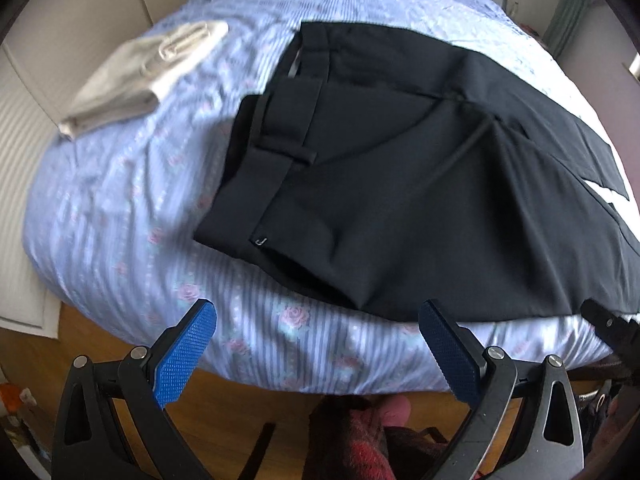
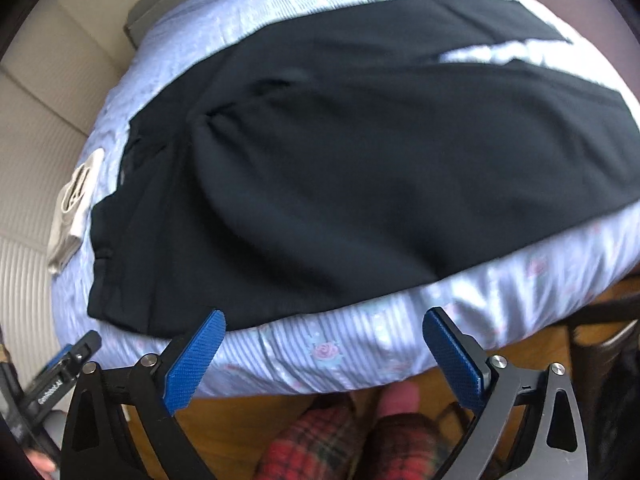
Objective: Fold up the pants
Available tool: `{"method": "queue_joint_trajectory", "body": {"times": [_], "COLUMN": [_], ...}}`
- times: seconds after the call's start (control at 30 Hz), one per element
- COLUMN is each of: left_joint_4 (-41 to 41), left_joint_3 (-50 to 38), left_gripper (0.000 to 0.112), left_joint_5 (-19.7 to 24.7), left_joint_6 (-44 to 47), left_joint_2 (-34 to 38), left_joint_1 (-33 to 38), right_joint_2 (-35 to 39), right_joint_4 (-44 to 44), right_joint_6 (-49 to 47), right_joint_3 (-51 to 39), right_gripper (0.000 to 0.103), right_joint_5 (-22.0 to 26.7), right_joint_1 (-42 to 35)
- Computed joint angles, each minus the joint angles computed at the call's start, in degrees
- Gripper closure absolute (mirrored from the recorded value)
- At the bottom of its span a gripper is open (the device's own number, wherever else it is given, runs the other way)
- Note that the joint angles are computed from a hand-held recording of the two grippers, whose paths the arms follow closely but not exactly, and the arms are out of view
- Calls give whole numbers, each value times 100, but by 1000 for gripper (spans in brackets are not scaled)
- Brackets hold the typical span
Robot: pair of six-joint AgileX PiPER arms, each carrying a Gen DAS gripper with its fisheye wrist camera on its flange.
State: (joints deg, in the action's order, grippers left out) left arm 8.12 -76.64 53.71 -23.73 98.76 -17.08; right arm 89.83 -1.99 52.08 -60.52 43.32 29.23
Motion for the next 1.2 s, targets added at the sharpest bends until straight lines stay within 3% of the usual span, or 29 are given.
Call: {"method": "queue_joint_trajectory", "body": {"times": [0.3, 0.43, 0.53, 0.6, 0.7, 0.77, 0.87, 1.07, 1.2], "left_joint_4": [-93, -263, -535, -858, -1347, -1203, -1299, -1622, -1678], "left_joint_3": [-31, -124, -242, -353, -527, -547, -697, -1320, -2368], "left_gripper": [10, 10, 10, 17, 37, 66, 90, 98, 99], "left_joint_5": [-583, -713, -803, -792, -688, -632, -312, 587, 1252], "left_joint_6": [227, 396, 549, 714, 972, 841, 907, 1178, 1235], "left_joint_2": [767, 1111, 1302, 1413, 1514, 1426, 1289, 876, 853], "left_joint_1": [103, 252, 394, 536, 696, 669, 775, 867, 888], "right_joint_2": [635, 823, 1016, 1160, 1219, 1195, 1041, 778, 1059], "right_joint_4": [780, 1410, 1271, 979, 316, 70, 40, -300, -371], "right_joint_6": [-477, -1015, -973, -758, -393, -302, -395, -549, -768], "right_joint_3": [418, 476, 374, 59, -310, -506, -730, -1928, -3249], "right_gripper": [15, 22, 27, 36, 60, 79, 91, 93, 93], "right_joint_5": [-1021, -1307, -1397, -1169, -667, -354, -49, 949, 1548], "right_joint_1": [-260, -490, -564, -570, -522, -521, -593, -706, -949]}}
